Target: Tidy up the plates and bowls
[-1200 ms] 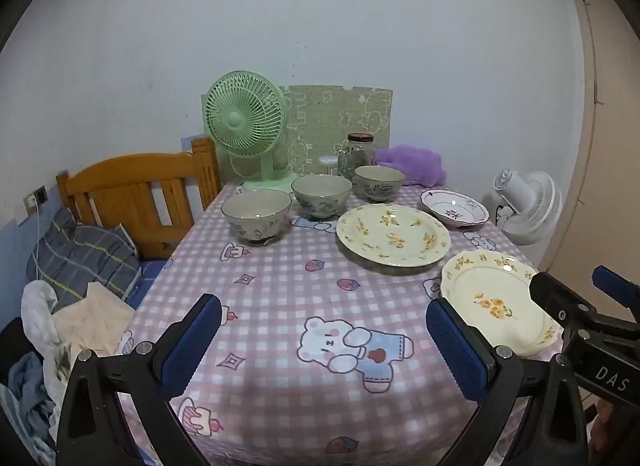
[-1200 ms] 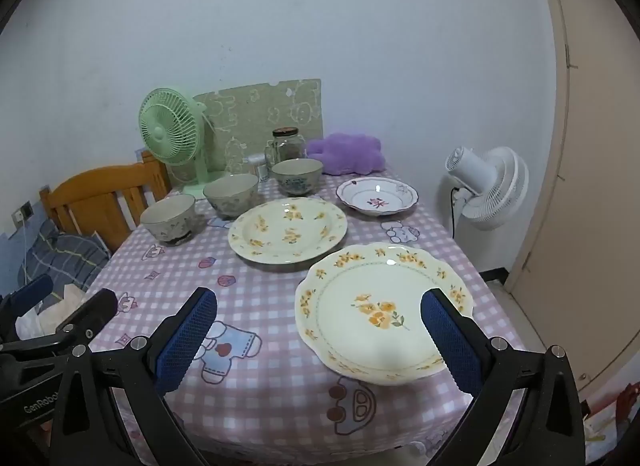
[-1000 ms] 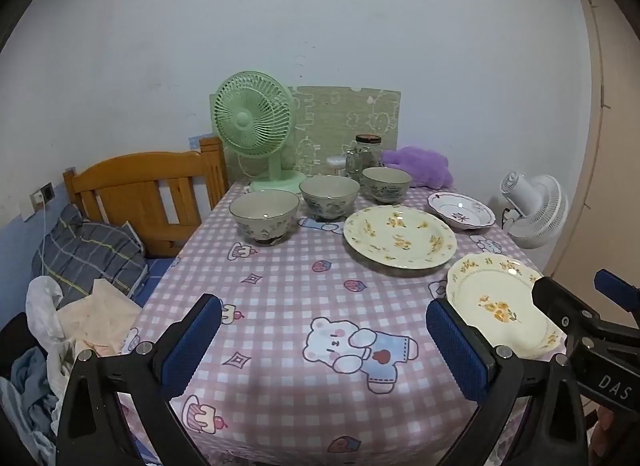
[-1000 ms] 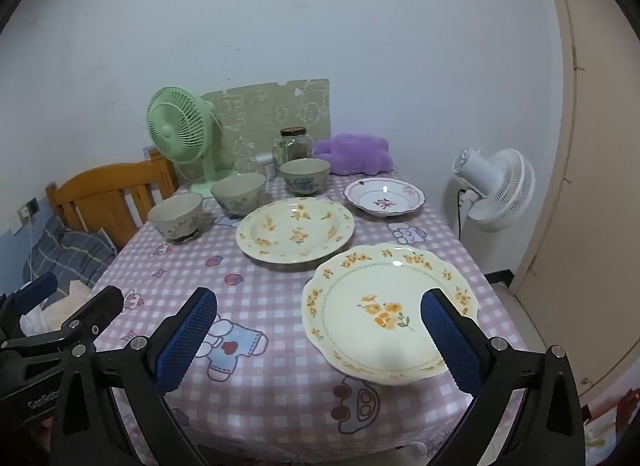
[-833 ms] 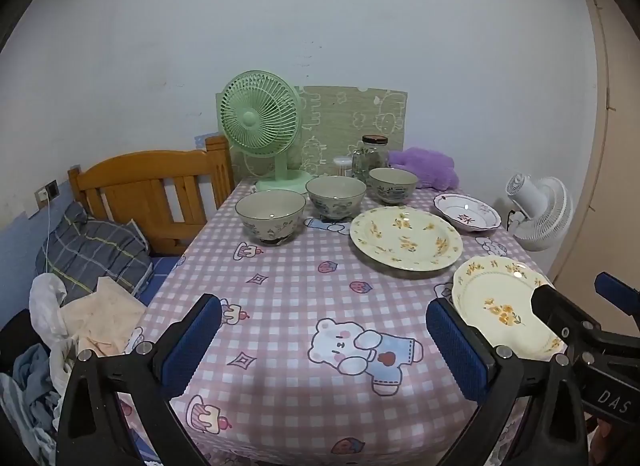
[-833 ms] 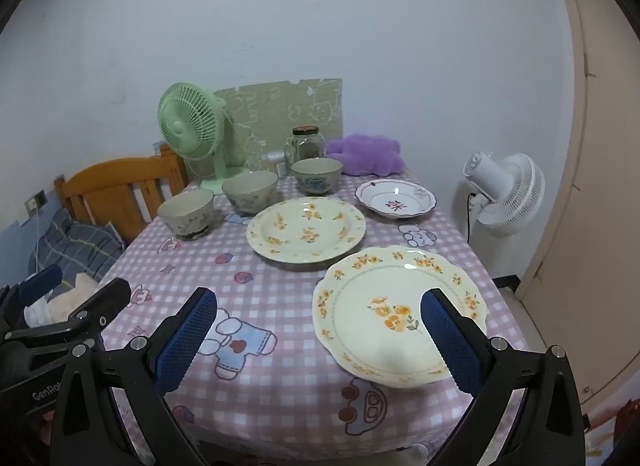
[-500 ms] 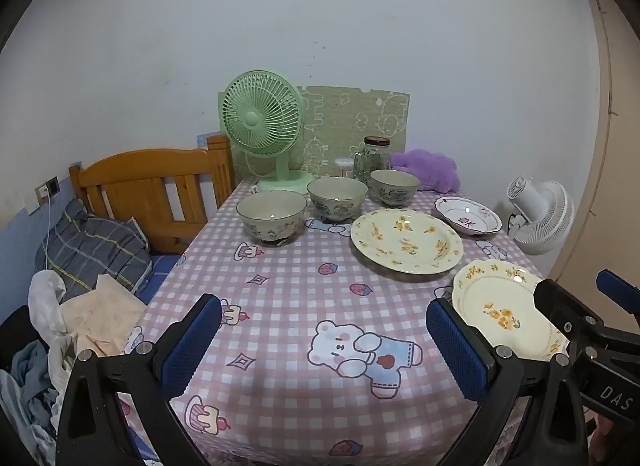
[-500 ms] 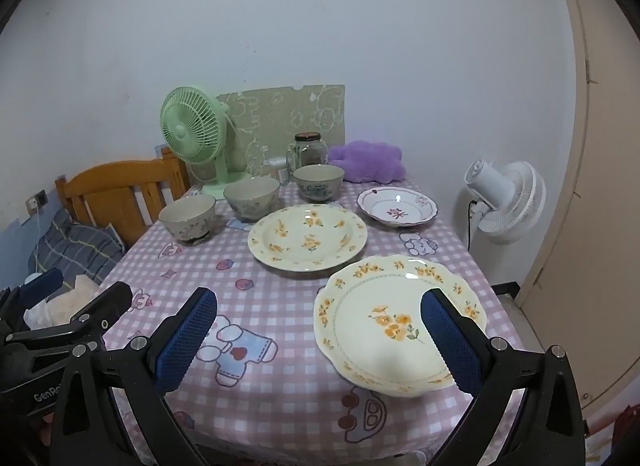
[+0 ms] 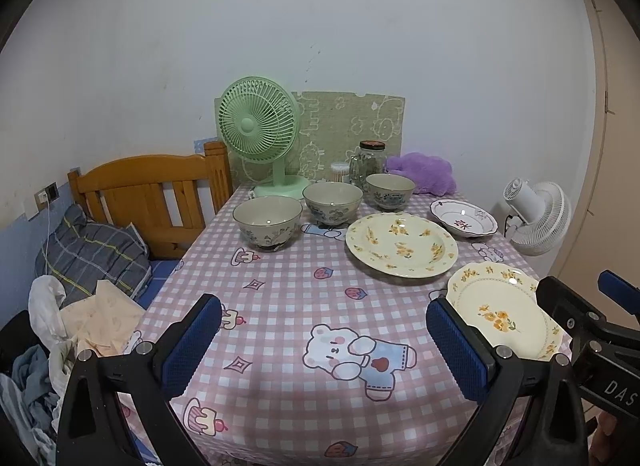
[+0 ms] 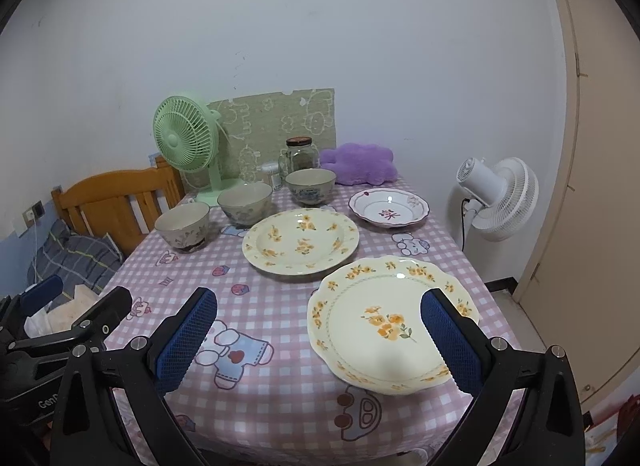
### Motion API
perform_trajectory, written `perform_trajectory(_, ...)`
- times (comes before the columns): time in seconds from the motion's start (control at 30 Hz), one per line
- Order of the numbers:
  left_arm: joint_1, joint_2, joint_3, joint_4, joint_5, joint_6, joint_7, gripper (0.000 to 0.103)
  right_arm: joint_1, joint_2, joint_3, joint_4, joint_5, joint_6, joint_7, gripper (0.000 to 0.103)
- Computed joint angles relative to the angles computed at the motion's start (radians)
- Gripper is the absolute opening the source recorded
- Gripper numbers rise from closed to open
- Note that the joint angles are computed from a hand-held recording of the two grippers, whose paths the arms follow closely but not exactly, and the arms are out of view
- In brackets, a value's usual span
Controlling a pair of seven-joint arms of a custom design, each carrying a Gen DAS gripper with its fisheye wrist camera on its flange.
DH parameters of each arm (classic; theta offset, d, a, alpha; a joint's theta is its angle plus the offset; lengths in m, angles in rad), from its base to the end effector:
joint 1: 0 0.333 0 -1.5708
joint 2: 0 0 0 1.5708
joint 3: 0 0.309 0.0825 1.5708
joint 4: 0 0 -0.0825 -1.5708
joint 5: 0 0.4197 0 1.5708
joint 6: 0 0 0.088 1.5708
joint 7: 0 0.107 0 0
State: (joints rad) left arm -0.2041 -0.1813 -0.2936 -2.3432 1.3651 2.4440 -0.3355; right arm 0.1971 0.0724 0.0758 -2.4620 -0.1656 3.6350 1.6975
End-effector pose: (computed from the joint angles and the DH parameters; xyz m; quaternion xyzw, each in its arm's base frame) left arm 0.4704 -0.2556 0.4049 -0.7203 0.4843 -0.2833 0.4079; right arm 0.5199 0.1671 0.3668 -0.6959 0.4938 -0.2902 0.4332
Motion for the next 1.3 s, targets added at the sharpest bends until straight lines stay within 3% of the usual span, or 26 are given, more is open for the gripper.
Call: perform_trajectory(1.3,-0.001,-0.002,-0.001,-0.004,0.0,-0.003,-0.002,0.102,-0.004,-0.008,-0.005,-0.009,-0.021,-0.004,0.022,0.103)
